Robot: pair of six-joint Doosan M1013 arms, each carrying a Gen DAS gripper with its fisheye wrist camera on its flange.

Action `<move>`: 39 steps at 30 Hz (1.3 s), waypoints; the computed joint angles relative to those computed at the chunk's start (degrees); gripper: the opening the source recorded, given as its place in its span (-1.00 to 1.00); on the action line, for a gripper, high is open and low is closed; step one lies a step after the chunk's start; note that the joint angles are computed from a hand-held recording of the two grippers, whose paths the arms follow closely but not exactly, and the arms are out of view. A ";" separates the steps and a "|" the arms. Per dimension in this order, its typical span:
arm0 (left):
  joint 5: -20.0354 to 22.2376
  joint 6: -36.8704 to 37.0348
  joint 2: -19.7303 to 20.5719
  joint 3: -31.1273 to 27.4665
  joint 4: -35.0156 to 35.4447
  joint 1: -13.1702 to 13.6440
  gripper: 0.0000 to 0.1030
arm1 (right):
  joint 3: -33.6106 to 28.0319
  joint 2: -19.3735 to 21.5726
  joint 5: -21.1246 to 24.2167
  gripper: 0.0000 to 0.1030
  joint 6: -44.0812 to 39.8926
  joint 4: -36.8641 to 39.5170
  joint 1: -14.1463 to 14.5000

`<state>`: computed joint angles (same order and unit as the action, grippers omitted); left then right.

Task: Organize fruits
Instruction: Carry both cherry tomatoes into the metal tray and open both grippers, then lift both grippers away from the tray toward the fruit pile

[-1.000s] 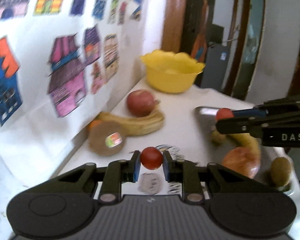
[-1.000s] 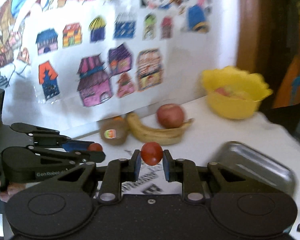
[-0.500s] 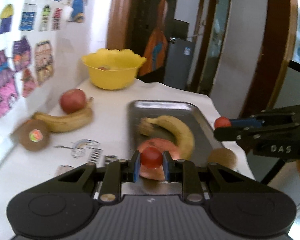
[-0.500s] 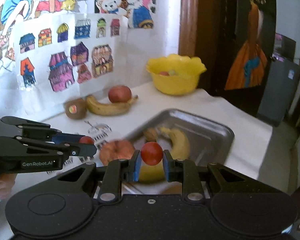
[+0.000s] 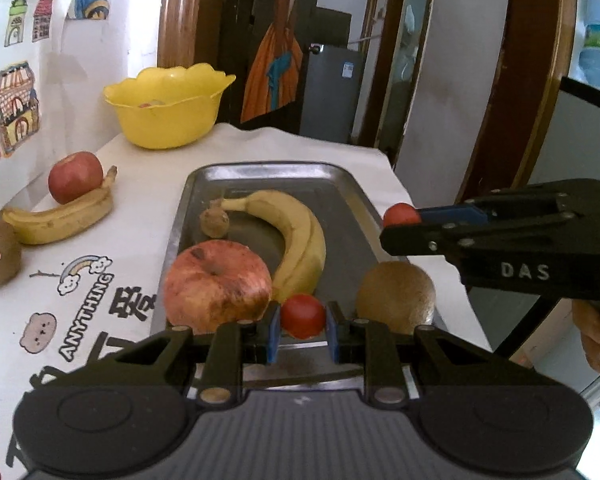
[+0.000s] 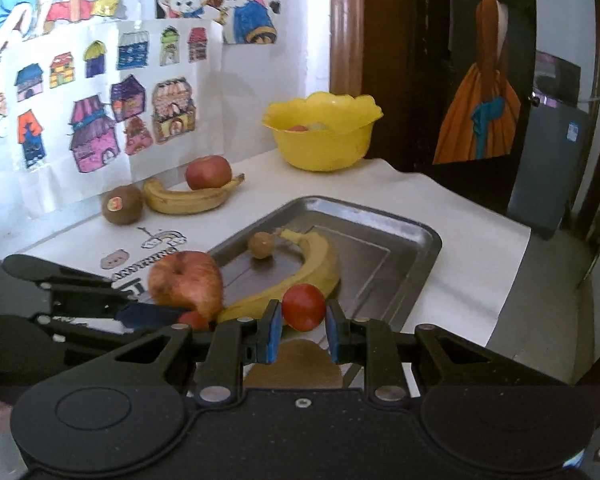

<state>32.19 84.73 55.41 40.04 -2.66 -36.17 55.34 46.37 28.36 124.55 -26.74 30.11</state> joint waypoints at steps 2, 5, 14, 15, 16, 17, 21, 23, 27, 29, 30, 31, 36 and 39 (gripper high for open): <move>0.95 -0.59 0.63 -0.99 0.73 -0.07 -0.51 | -0.28 0.48 -0.08 -0.52 0.28 0.87 -0.30; 2.12 -1.15 1.44 -2.36 1.61 -0.15 -0.51 | -0.87 1.20 0.03 -0.52 0.18 2.17 -0.67; 4.45 -1.03 2.76 -4.81 2.59 -0.30 -0.51 | -2.17 2.33 0.41 -0.52 -2.39 4.68 -1.05; 4.61 -1.02 2.82 -4.92 2.67 -0.32 -0.51 | -2.26 2.37 0.49 -0.52 -2.31 4.61 -1.03; 4.80 -1.00 2.89 -5.05 2.73 -0.32 -0.51 | -2.26 2.38 0.52 -0.51 -2.35 4.65 -1.02; 5.01 -1.00 2.95 -5.20 2.73 -0.33 -0.51 | -2.33 2.42 0.62 -0.51 -2.43 4.69 -1.00; 5.34 -1.14 3.09 -5.47 2.83 -0.32 -0.50 | -2.59 2.53 1.04 -0.51 -2.35 4.48 -0.94; 5.54 -1.13 3.15 -5.59 2.91 -0.32 -0.50 | -2.65 2.55 1.11 -0.51 -2.30 4.54 -0.94; 6.37 -0.90 3.32 -6.02 2.72 -0.33 -0.50 | -2.50 2.46 1.19 -0.44 -1.20 3.55 -0.87; 5.73 -0.72 2.93 -5.28 2.44 -0.30 -0.49 | -2.10 2.18 1.17 -0.37 0.48 2.13 -0.75; 5.50 -0.41 2.72 -4.92 2.06 -0.27 -0.44 | -1.77 1.94 1.14 -0.31 1.35 1.35 -0.67; 5.32 0.01 2.52 -4.60 1.53 -0.21 -0.38 | -1.38 1.67 1.05 -0.26 2.42 0.39 -0.58; 3.12 2.04 0.65 -1.27 -1.08 0.06 -0.03 | 1.10 -0.29 0.75 0.10 9.84 -6.63 0.11; 0.28 3.46 -1.26 2.03 -3.06 0.27 0.28 | 2.53 -1.65 0.78 0.27 14.11 -11.01 0.74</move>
<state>32.47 88.19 54.16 42.07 -5.72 -35.90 57.87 44.73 29.15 138.66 -37.75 30.85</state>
